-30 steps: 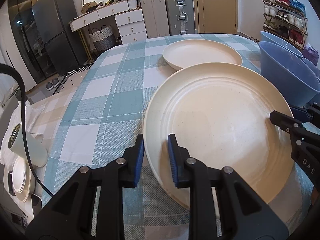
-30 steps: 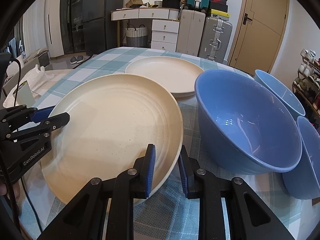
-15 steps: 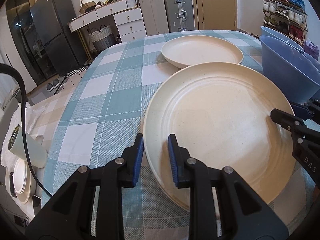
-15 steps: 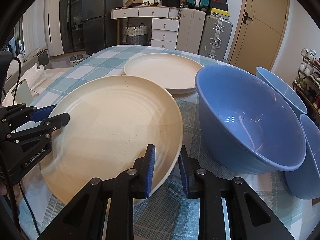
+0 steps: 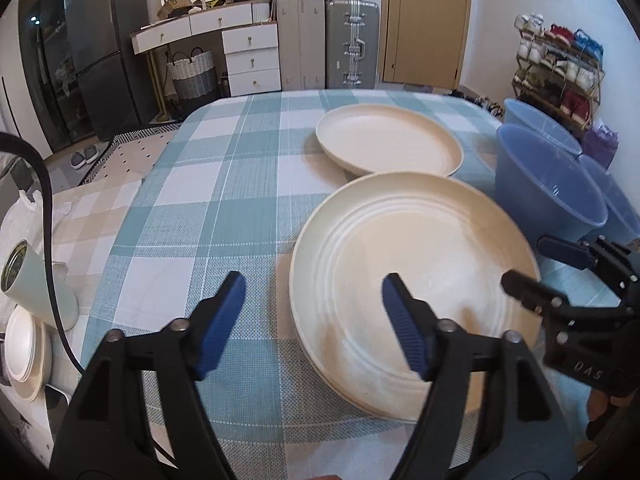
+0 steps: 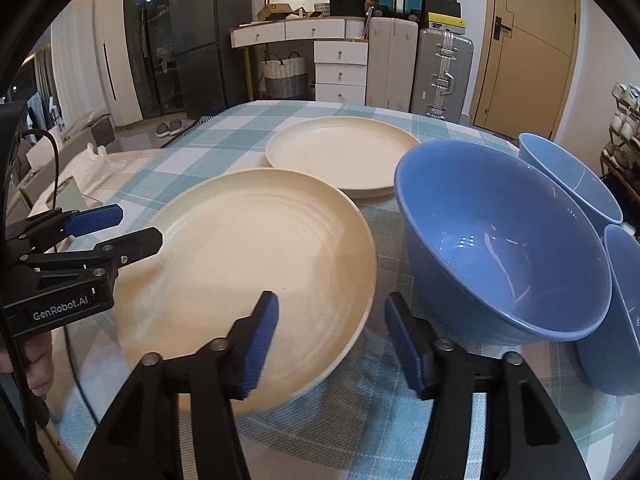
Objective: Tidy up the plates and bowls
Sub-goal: 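Withdraw both tools and move them to the next cream plate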
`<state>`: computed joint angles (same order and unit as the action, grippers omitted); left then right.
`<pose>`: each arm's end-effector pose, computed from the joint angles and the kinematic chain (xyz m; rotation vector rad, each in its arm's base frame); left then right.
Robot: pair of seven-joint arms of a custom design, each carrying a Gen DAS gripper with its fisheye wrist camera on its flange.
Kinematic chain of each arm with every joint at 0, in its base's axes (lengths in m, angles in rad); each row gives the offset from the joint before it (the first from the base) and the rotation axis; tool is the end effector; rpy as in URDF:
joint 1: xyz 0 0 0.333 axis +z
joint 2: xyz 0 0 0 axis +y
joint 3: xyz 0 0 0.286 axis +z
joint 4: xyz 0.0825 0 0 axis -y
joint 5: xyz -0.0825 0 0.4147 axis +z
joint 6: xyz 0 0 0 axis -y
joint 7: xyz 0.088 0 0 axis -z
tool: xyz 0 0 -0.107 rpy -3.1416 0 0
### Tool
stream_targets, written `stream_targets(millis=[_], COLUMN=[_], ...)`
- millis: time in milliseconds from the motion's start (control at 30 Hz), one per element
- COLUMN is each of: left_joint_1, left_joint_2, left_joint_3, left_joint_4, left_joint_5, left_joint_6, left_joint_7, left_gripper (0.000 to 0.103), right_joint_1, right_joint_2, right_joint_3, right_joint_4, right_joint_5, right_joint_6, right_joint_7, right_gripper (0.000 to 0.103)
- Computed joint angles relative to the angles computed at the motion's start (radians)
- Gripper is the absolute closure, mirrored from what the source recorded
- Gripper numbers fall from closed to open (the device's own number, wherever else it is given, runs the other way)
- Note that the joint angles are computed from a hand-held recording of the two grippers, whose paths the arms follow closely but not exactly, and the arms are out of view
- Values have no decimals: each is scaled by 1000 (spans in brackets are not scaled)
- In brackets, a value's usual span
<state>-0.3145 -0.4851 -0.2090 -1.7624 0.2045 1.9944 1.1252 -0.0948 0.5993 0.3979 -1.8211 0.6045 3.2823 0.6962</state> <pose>0.3821 -0.2458 0.7968 -1.6924 1.8815 -0.7703 0.6835 0.1211 0.2653 -1.9515 1.3304 -0.6703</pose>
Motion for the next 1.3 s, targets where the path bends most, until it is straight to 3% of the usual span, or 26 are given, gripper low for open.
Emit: stream_targets(millis=[67,133,233,333,367,433,467,567,667,833,1100,1300], left_joint_1=[-3,-5,-6,-4,-3,-3,-3,4,12,27,41,53], left_joint_2=[-5,-4,-5,-7,-8,-6,-1,19,48,108,206,304], left_joint_3=[5,10,17,19,20,23,24,23,24,14,-2,-6], left_joint_4=[14,31,55,78,88,107,123,171,231,333,469,589], left_joint_5=[-11,-25,-48,-59,-63,-71,-75,-82,-92,-92,-94,-115], left_joint_6=[-1,-8,-15,-17,-16,-13,-20,-34,-54,-93,-156,-205], left_joint_7=[4,6,1,-5,-7,-5,-3,-10,-13,-12,-1,-12], left_gripper=[28,27,21,9,3,2,2,2,2,2,2,2], right_joint_1=[-44,-130,-174,-279,-339,-408,-430,-421,-477,-490,-338,-156], right_joint_2=[-15,-23,-52,-65,-61,-66,-76,-129,-158,-208,-249,-227], right_joint_3=[49,143,194,300,364,436,459,447,498,492,294,81], right_joint_4=[-23,-51,-83,-107,-119,-136,-143,-157,-163,-135,-43,71], right_joint_5=[1,-8,-8,-15,-17,-23,-23,-8,2,74,103,37], right_joint_6=[0,5,13,1,8,5,3,8,-10,-79,-197,-292], right_joint_7=[-5,-32,-31,-43,-58,-67,-68,-52,-62,-92,-51,68], right_gripper=[24,22,15,5,5,3,1,1,1,1,1,1])
